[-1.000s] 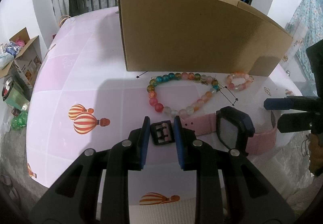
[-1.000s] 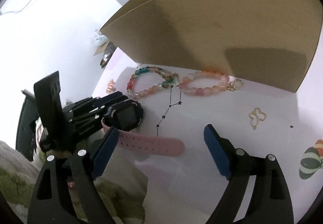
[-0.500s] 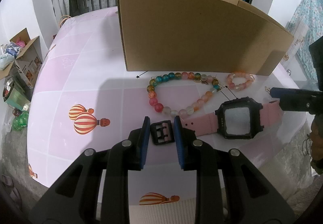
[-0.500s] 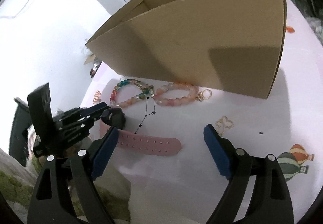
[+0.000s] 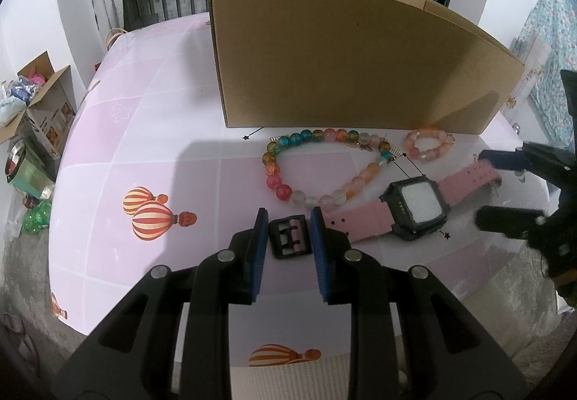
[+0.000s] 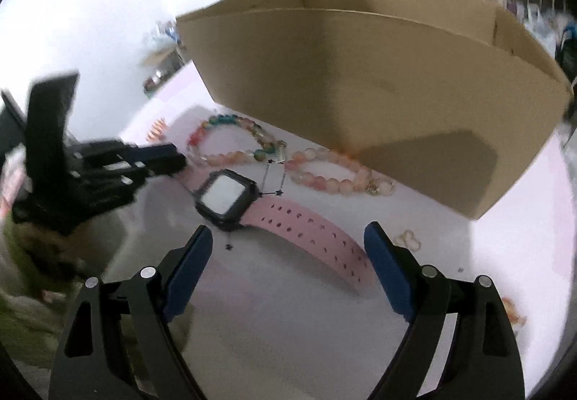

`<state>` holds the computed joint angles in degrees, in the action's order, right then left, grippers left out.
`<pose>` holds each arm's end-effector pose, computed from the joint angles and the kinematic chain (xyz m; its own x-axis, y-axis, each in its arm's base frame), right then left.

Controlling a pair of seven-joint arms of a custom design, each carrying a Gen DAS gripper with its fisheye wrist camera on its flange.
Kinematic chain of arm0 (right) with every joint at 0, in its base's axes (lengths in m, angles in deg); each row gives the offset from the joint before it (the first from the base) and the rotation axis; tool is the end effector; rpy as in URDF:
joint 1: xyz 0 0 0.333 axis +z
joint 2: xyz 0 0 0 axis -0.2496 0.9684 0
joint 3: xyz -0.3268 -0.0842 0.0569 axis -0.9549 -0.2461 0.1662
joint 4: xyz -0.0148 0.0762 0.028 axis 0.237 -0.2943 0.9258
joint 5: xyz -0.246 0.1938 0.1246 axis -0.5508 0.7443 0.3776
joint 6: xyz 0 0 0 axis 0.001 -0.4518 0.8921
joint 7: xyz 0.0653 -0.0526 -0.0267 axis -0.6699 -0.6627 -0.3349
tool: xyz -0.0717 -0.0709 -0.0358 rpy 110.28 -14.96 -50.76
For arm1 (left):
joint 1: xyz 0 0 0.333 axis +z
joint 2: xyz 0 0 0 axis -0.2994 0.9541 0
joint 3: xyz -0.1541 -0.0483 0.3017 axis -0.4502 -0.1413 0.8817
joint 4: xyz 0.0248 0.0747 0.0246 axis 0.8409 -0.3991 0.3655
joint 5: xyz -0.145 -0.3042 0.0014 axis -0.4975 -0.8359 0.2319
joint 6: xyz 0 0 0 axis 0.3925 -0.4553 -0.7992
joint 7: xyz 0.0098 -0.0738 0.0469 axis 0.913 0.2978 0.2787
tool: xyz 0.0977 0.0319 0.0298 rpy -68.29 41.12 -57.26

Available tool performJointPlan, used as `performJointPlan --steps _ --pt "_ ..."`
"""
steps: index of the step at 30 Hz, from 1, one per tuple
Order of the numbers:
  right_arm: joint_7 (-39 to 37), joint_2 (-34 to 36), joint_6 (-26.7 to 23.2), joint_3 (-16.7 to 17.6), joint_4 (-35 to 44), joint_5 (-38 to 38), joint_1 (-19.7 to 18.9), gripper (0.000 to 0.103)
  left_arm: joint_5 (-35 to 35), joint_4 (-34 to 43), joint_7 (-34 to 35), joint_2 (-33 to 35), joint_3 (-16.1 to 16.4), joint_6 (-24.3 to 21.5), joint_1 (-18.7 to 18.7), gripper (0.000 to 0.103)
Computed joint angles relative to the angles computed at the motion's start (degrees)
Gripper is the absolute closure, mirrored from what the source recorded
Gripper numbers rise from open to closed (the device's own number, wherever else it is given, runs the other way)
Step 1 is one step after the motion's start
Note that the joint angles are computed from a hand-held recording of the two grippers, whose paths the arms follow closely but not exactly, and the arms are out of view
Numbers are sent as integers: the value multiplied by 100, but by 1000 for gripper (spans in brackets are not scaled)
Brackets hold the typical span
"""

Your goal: Organize jewelry

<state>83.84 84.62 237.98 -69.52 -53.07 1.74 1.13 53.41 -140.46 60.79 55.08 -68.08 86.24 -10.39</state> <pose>0.5354 0.1664 0.5288 0.0347 -0.9940 -0.1035 -0.7731 0.0389 -0.6331 0.6820 -0.0805 0.5182 -0.6689 -0.7395 0.0764 -0.6185 0.4965 -0.6091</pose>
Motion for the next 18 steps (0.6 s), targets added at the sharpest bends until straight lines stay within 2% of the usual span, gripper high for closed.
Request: performJointPlan --steps 2,3,10,11,13,15,18 --pt "470 114 -531 -95 280 -854 151 37 -10 -24 17 -10 -7 27 7 80" --pt "525 139 -648 -96 329 -995 169 43 -19 -40 27 -18 -11 40 11 80" --pt "870 182 -769 -55 469 -1197 234 84 -184 -135 165 -64 -56 78 85 82" --pt "798 171 -782 -31 463 -1024 204 85 -215 -127 184 -63 -61 44 101 82" --pt "1045 87 -889 -67 428 -1258 243 85 -285 -96 224 -55 -67 -40 140 82" --pt "1002 4 -916 -20 371 -1167 194 85 -301 -70 249 -51 -53 -73 134 82" --pt "1244 -122 -906 11 249 -1337 135 80 -348 -71 315 -54 -48 -81 145 82"
